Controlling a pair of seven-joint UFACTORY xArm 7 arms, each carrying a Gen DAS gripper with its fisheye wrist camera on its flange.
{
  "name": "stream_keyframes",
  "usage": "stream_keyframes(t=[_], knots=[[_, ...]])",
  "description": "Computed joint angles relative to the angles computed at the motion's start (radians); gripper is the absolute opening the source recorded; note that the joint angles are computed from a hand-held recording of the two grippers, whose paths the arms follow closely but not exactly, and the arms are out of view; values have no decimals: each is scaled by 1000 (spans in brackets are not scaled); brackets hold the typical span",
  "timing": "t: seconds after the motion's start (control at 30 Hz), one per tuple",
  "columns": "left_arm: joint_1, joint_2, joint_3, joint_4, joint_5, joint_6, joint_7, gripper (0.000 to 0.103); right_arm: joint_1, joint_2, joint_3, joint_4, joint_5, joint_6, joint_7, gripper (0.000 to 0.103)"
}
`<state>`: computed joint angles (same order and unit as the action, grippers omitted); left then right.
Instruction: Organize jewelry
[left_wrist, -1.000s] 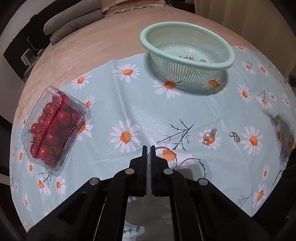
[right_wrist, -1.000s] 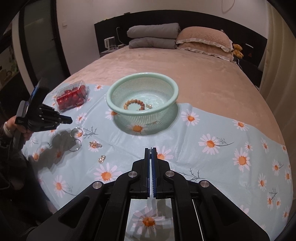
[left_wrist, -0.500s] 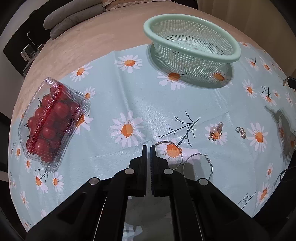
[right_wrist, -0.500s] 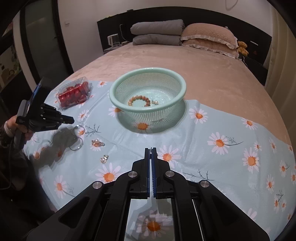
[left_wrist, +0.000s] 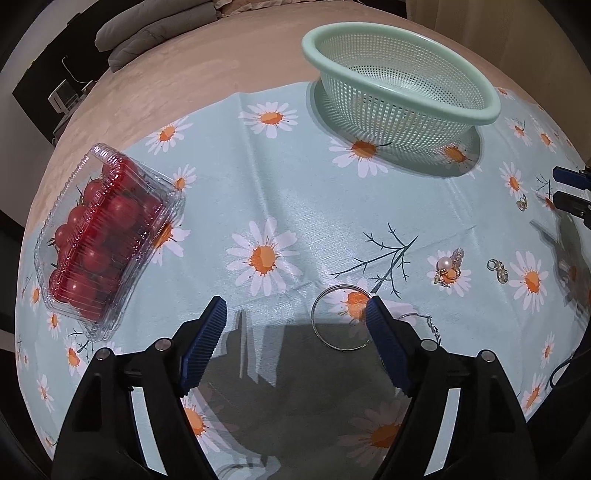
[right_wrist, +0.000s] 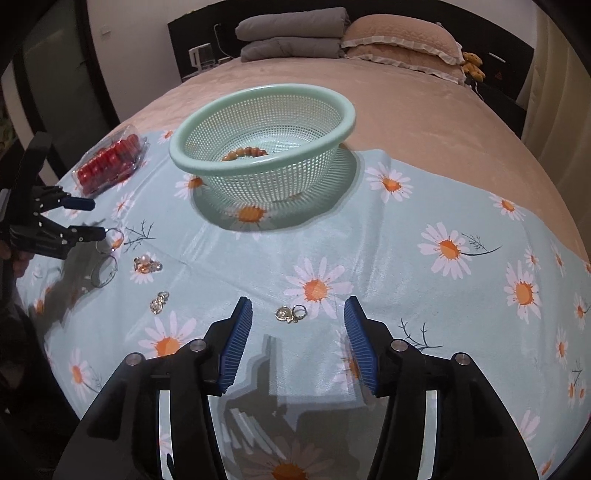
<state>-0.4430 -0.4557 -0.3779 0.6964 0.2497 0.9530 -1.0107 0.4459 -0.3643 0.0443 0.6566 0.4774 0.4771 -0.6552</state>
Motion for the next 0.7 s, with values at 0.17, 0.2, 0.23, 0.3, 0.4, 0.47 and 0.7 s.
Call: stream_keyframes(t=[0.17,0.2,0.23,0.3,0.4,0.47,0.7], knots=[[-5,58,-1,16,8,-9,13,77,-23,53,59,4,-104,-41,54,59],[-6,70,-3,20,14,-8,12,78,-33,66,74,3,-135,-54,81,59],[-7,80,-3,23,21,-9,9,78,-39,79,81,6,-162,-51,99,59],[-9,86,-3,20,32,-18,-2,78,-51,102,92,10,-210,-43,135,58],[-17,91,1,14,36,-27,-12,77,-39,121,71,21,-182,-19,146,54],[-32,87,15,4,13,-69,10,57,-20,119,51,28,-134,11,100,44],[-54,145,-10,64,50,-30,14,13,-15,99,74,22,-122,53,71,2]])
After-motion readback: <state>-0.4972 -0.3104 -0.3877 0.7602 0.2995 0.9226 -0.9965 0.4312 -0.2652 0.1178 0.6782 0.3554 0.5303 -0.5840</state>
